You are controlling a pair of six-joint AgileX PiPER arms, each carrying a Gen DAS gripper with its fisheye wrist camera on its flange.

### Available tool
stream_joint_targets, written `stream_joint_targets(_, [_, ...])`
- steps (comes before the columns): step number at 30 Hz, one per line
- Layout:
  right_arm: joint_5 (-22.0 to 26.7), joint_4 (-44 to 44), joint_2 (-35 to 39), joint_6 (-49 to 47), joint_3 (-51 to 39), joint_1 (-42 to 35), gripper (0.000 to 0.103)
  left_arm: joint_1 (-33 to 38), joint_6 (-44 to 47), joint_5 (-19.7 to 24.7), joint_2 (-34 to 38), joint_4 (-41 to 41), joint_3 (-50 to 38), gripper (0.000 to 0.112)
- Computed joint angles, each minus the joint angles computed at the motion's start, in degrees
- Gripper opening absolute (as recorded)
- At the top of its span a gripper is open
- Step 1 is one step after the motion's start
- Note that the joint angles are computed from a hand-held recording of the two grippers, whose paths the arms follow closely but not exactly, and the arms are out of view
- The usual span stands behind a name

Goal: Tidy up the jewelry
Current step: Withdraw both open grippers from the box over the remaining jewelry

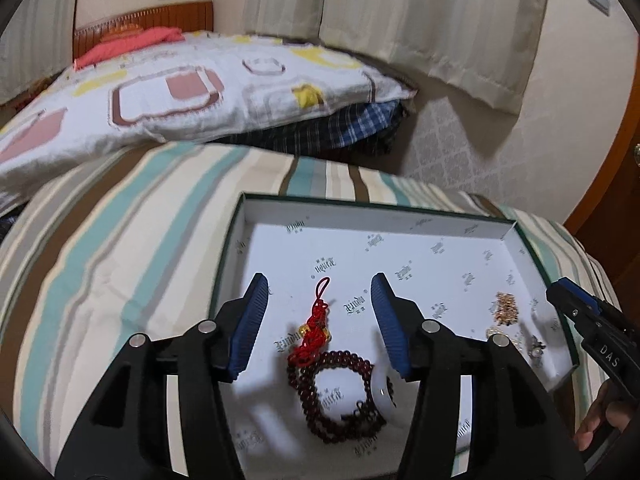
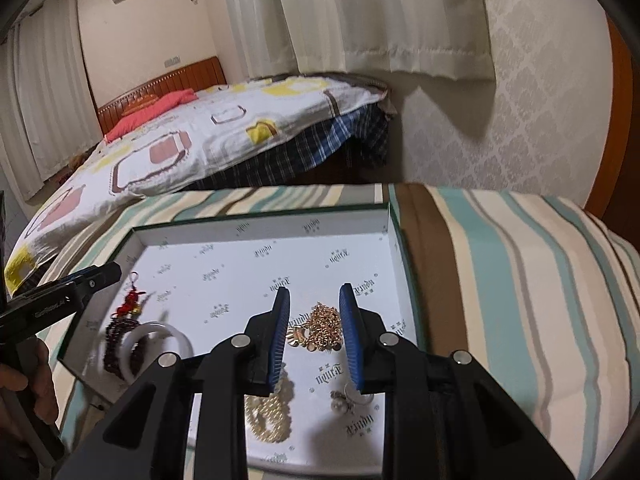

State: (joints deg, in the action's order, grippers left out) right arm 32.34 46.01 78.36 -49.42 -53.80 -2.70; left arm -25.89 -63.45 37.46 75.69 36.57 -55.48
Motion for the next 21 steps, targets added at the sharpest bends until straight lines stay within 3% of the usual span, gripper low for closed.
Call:
stream_joint_targets(10, [2.93,0.43,-7.92,0.17,3.46,-2.79,0.027,-10.09,-9.32,9.94,-9.1,8.44,2.46,0.053])
stream_joint_targets(21, [7.37,0.46,-18.18,0.1,10.64,-7.01,0.027,-23.72,-19.71,20.59,-15.54,12.28,6.74,0.053])
